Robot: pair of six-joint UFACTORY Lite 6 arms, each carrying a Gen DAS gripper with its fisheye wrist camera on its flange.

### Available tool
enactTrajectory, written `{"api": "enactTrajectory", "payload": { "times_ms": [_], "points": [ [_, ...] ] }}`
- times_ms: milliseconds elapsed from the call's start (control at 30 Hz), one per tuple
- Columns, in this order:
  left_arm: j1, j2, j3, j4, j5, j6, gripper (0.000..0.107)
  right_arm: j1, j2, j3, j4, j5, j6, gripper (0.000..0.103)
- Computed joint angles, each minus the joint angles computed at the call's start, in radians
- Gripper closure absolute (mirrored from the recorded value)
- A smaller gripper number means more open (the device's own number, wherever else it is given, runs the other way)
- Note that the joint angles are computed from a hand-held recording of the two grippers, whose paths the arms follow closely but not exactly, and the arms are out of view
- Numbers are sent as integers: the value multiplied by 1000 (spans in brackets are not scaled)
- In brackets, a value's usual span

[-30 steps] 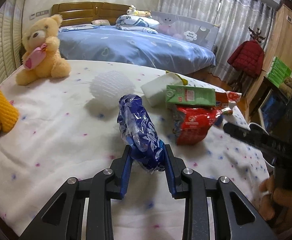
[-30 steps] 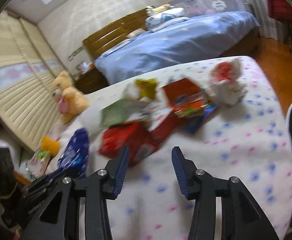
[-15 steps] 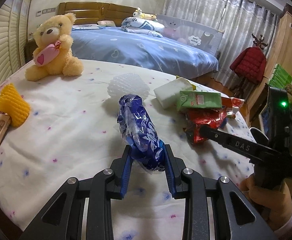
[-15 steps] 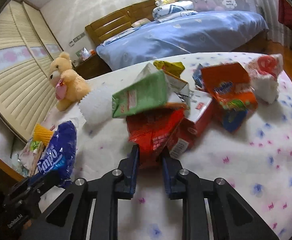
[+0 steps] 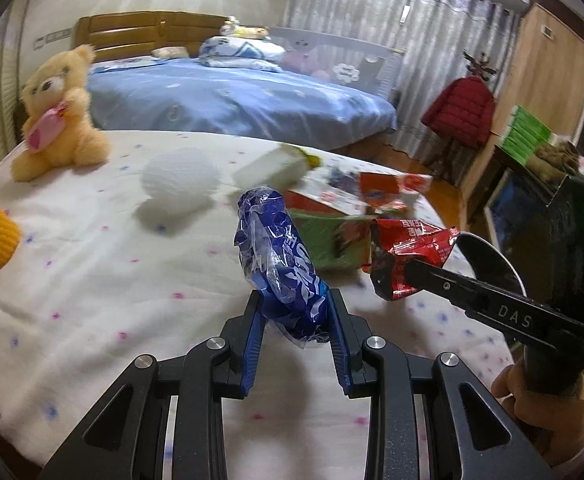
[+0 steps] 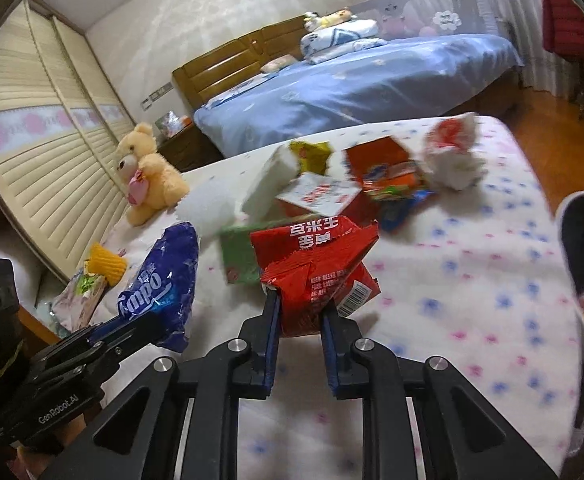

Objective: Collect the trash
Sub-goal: 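Carry the blue wrapper and red snack bag over the trash bin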

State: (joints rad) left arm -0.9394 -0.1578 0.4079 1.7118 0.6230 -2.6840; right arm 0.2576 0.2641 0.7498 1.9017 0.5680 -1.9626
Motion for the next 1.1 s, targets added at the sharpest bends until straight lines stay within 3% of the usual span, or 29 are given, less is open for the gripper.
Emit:
{"api": "enactTrajectory", "payload": {
  "times_ms": [633,1100],
  "points": [
    [-45,252,260,184,-19,19,78,-392,-44,-56,-193,98,29,84],
    [63,534,557,394,-176,1,78,-585,16,25,-296,124,65,84]
  ]
}}
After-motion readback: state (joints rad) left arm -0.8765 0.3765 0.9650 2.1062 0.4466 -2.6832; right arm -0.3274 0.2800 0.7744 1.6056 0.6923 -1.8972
